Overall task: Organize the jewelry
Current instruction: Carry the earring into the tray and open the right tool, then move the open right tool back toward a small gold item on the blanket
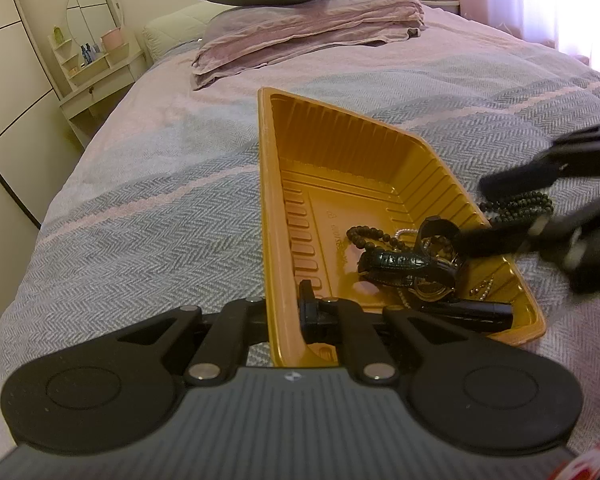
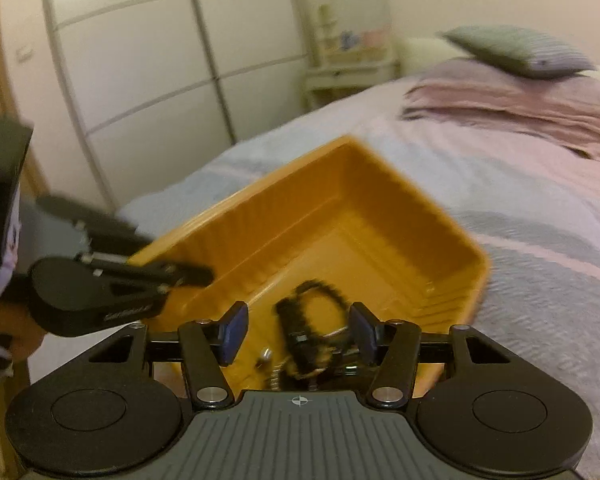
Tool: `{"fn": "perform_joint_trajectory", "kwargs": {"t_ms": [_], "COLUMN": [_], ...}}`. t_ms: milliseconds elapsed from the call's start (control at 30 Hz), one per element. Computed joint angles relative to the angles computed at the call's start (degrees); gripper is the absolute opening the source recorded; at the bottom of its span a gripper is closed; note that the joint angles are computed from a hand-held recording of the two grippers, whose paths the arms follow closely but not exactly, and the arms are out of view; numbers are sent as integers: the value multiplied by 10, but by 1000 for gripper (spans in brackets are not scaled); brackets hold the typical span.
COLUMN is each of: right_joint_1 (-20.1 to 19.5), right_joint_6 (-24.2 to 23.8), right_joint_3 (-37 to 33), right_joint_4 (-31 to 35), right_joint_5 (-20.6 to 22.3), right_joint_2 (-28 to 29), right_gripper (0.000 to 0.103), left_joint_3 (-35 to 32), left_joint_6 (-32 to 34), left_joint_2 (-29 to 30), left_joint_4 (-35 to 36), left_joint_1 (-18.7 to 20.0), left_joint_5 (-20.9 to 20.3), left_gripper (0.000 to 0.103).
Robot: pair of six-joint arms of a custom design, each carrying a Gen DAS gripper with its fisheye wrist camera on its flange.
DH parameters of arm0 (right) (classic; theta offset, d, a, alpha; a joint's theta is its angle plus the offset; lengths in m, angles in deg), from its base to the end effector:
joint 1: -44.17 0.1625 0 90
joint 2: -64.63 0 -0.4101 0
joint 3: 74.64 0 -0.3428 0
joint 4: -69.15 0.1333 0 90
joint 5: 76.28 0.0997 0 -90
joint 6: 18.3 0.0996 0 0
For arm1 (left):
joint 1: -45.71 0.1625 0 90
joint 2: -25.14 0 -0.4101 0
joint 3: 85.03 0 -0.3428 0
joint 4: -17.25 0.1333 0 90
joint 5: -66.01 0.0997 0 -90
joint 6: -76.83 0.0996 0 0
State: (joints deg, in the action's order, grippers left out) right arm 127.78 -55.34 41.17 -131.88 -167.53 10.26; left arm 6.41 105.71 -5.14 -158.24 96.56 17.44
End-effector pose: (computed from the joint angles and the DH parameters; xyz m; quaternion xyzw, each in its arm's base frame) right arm 0.0699 -0.5545 0.2061 0.2355 -0.8767 0.3859 0.1644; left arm -0.2503 -0.6230 0.0420 0.4497 0.7996 -0.2273 0.3267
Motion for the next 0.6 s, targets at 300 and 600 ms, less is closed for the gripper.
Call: {"fn": "perform_joint_trajectory", "kwargs": {"t_ms": [300,600], "right_joint_1": [-57,-146], "right_joint_6": [9,6], "right_joint_3": [91,178], "right_joint_4": [-120,-203], "right_joint_5": [-97,-134], "right_joint_2": [-77,-138], "right_gripper": [55,55], "left_joint_3": [-1,0], "left_joint_6": [-1,0], "left_joint_2": [0,1], "left_joint_4": [-1,-3], "left_joint_1": [0,-2], "left_joint_5": [0,3], "left_gripper": [7,7]}}
